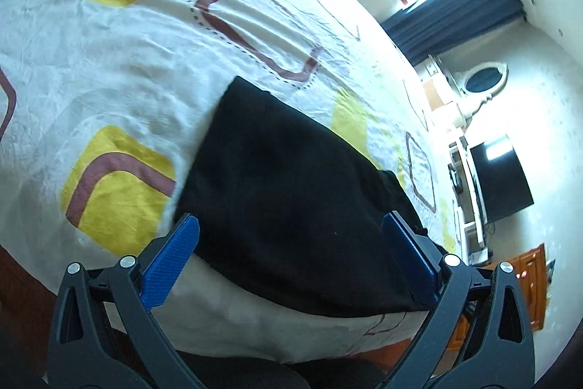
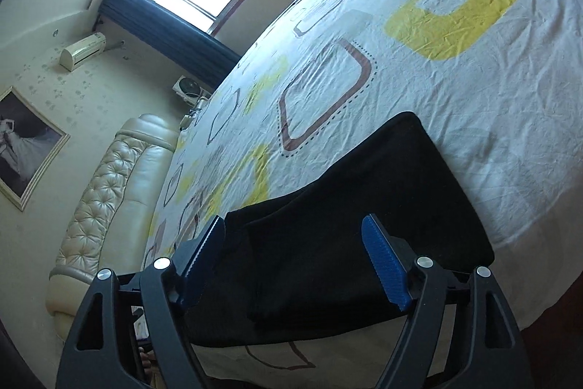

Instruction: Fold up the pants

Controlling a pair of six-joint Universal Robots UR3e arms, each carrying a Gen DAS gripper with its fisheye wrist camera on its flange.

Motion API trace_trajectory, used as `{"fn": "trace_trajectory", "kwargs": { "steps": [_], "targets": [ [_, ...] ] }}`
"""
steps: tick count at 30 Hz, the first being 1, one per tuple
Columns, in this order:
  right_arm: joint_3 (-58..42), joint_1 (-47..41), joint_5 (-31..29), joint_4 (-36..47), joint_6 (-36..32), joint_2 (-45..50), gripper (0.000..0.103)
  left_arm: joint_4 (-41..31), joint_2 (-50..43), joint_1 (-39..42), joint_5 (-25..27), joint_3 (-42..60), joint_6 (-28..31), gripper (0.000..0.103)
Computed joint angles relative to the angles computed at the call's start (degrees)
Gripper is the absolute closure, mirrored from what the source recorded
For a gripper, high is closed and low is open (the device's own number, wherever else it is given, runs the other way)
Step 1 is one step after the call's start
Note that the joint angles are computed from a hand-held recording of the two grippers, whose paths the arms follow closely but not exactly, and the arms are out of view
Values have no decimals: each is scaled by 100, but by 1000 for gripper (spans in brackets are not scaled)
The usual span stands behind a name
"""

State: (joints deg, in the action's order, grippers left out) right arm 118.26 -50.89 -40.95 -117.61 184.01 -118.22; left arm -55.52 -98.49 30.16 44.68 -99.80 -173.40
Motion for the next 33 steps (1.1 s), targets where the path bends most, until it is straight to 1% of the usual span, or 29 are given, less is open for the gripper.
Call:
{"fn": "trace_trajectory", "kwargs": {
  "steps": [1,2,5,7,9,11,12,16,18,20,22,23,24,25,28,29,31,33],
  "targets": [
    [-12,204,-38,-56,11,3,24,-159,-188,74,-54,165,95,3],
    [-75,531,-128,-302,165,175,24,-272,-363,128,-121,296,206,3],
    [-206,1288,-428,-718,315,572,24,-660,-901,222,-341,753,597,3],
    [-264,1692,-675,-879,326,767,24,-1240,-1280,219,-574,1138,1056,3],
    [-270,1948,-770,-927,326,965,24,-1864,-1592,197,-769,1455,1478,3],
    [-231,2092,-718,-935,385,1090,24,-2596,-1917,187,-893,1882,2061,3],
    [-234,2151,-670,-914,390,1159,24,-2853,-1969,231,-950,1943,2381,3],
    [-245,2340,-549,-883,347,1283,24,-4318,-2368,486,-1318,2507,3544,3],
    [-291,2419,-539,-899,344,1340,24,-5141,-2513,522,-1259,2893,4289,3],
    [-321,2463,-520,-885,312,1397,24,-5615,-2624,456,-1019,3260,4782,3],
    [-321,2497,-540,-856,316,1422,24,-5508,-2594,396,-804,3353,4537,3],
    [-317,2507,-530,-824,331,1426,24,-5269,-2621,334,-696,3461,4144,3],
    [-325,2501,-502,-790,329,1452,24,-4850,-2537,284,-525,3377,3653,3],
    [-313,2496,-478,-771,334,1458,24,-4717,-2534,240,-448,3416,3426,3],
    [-292,2541,-456,-776,349,1528,24,-4390,-2481,86,-246,3315,3158,3],
    [-302,2577,-461,-791,364,1566,24,-4324,-2475,43,-276,3277,3114,3],
    [-377,2685,-477,-795,386,1679,24,-4638,-2678,13,-508,3519,3132,3],
    [-364,2775,-472,-868,431,1723,24,-4851,-2908,27,-754,3778,3017,3]
  ]
}}
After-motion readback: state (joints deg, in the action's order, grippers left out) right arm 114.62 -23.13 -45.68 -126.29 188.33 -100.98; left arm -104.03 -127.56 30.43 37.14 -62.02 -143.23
